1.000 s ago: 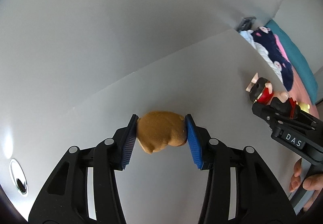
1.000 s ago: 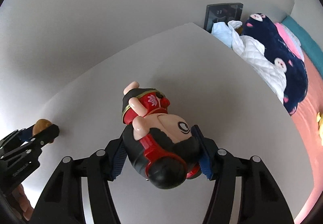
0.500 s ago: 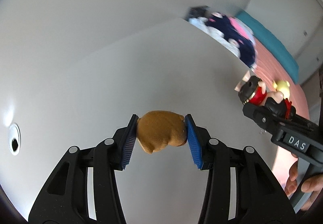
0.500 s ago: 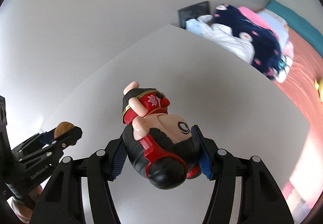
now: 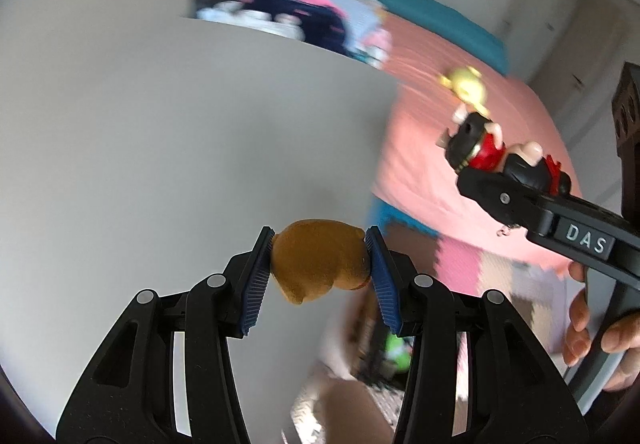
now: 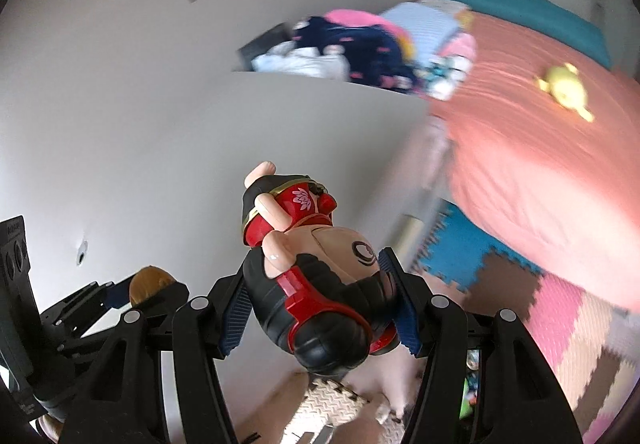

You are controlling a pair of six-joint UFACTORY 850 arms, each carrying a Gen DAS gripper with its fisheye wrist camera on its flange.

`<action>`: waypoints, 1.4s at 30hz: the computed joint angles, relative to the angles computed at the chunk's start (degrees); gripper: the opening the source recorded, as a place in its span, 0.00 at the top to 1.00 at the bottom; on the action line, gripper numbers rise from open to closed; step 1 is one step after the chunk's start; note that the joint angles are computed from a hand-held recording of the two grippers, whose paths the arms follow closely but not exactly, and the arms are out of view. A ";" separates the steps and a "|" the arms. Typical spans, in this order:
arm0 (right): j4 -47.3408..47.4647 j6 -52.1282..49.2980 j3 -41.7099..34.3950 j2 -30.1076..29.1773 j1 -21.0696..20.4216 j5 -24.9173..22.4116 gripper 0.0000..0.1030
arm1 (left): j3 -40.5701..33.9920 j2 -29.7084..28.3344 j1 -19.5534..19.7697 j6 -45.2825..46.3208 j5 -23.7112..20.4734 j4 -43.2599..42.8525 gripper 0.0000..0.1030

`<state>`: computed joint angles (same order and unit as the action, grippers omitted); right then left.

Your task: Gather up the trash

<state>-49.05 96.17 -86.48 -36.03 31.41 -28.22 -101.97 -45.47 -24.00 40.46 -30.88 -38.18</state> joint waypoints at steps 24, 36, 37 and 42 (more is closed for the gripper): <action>-21.44 56.91 50.51 28.10 8.15 -3.65 0.41 | 21.44 5.61 -20.55 15.98 2.88 -4.80 0.55; -14.56 58.31 55.15 28.45 7.48 -2.56 0.04 | 25.20 6.71 -24.93 14.38 5.87 0.96 0.07; -12.71 56.71 54.93 28.42 7.50 -3.96 0.02 | 27.11 7.97 -25.31 16.69 9.71 -0.99 0.06; -14.23 57.52 55.19 28.90 7.04 -4.39 0.02 | 26.59 7.47 -24.81 15.13 10.21 -0.41 0.06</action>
